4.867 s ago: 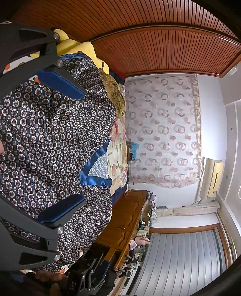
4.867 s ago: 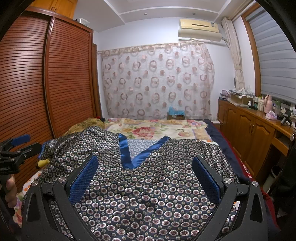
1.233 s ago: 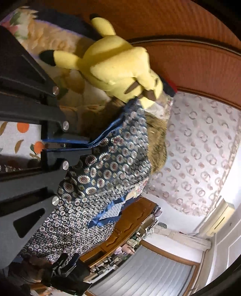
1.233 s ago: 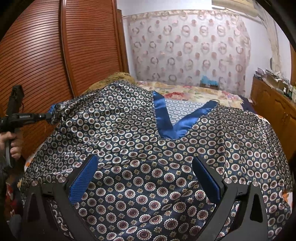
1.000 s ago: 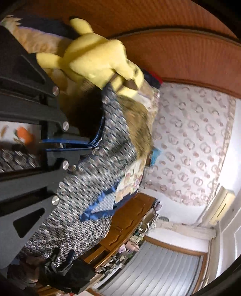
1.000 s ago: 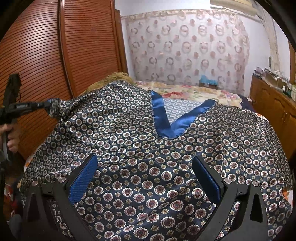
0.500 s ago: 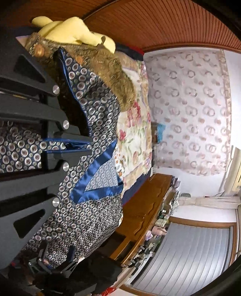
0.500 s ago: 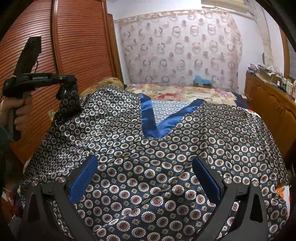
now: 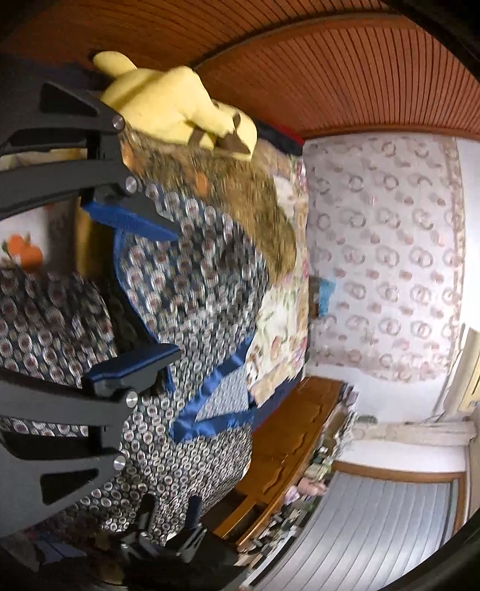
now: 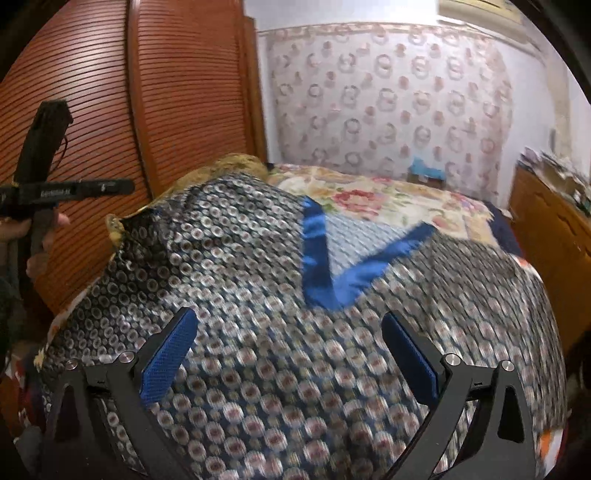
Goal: Fold small clothes
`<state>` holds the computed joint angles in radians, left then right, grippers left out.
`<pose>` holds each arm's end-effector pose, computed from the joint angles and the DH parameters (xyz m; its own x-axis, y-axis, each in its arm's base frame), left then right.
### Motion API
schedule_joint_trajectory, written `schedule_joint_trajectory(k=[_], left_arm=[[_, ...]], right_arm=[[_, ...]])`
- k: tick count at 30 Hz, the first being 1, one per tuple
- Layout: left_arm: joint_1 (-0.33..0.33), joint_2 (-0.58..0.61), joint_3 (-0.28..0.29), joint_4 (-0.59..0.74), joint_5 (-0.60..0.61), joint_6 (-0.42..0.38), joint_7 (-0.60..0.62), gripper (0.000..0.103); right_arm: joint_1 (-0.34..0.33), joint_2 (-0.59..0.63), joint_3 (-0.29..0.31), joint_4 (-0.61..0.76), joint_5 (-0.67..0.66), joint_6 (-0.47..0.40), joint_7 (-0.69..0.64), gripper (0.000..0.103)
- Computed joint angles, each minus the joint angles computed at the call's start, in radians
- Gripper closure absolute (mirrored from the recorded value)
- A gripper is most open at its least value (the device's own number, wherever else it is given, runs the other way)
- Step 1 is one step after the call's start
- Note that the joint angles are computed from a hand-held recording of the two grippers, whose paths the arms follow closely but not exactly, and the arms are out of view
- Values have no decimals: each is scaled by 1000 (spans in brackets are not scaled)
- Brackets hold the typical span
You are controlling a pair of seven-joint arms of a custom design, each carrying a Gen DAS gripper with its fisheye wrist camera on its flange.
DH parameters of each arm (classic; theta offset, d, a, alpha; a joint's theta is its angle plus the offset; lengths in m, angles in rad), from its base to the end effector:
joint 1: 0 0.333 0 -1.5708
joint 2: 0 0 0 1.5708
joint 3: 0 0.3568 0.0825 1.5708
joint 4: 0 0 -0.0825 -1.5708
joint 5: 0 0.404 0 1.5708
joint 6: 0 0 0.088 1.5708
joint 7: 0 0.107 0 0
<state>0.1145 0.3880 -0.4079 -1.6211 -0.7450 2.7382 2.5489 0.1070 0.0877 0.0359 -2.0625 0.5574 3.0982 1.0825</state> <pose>0.7279 -0.1412 0.5202 -0.6007 -0.7929 0.1022 -0.5176 0.2883 -0.8056 0.6280 0.0451 0.5274 0.1211 -0.9900 -0.0724 -0.5821 -0.0118 -0.8130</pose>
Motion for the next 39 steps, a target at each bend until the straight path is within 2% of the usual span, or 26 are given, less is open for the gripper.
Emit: schedule_joint_trajectory(k=[3, 7, 10, 13, 17, 22, 26, 27, 29, 31, 32, 35, 39], left_arm=[[55, -28, -40, -43, -119, 42, 103, 46], [73, -55, -35, -70, -235, 88, 212, 46], [61, -59, 1, -67, -255, 85, 212, 45], [48, -49, 35, -56, -232, 85, 176, 45], [55, -38, 44, -52, -209, 85, 157, 44], [74, -21, 40, -42, -196, 77, 125, 43], [82, -11, 34, -40, -182, 83, 115, 42], [82, -8, 32, -39, -176, 85, 110, 42], [82, -6, 28, -41, -161, 87, 100, 42], [80, 1, 23, -38, -147, 98, 96, 42], [80, 5, 18, -37, -142, 106, 94, 42], [85, 21, -1, -25, -129, 111, 85, 42], [93, 41, -35, -11, -124, 140, 86, 42]], right_arm=[[-10, 56, 21, 100, 14, -64, -55, 6], [-6, 153, 45, 262, -6, -151, -100, 8], [-15, 225, 83, 388, 15, -223, -161, 9], [1, 297, 92, 508, -2, -288, -181, 10], [31, 399, 95, 681, -50, -400, -188, 14], [53, 514, 101, 879, -95, -578, -199, 26], [78, 586, 81, 985, -141, -682, -175, 43], [84, 598, 75, 1001, -156, -704, -170, 52], [90, 607, 67, 1008, -177, -722, -171, 64], [89, 601, 67, 990, -184, -705, -183, 89], [82, 593, 73, 974, -174, -690, -192, 94], [53, 574, 91, 945, -124, -636, -208, 100], [38, 535, 72, 868, -78, -459, -151, 101]])
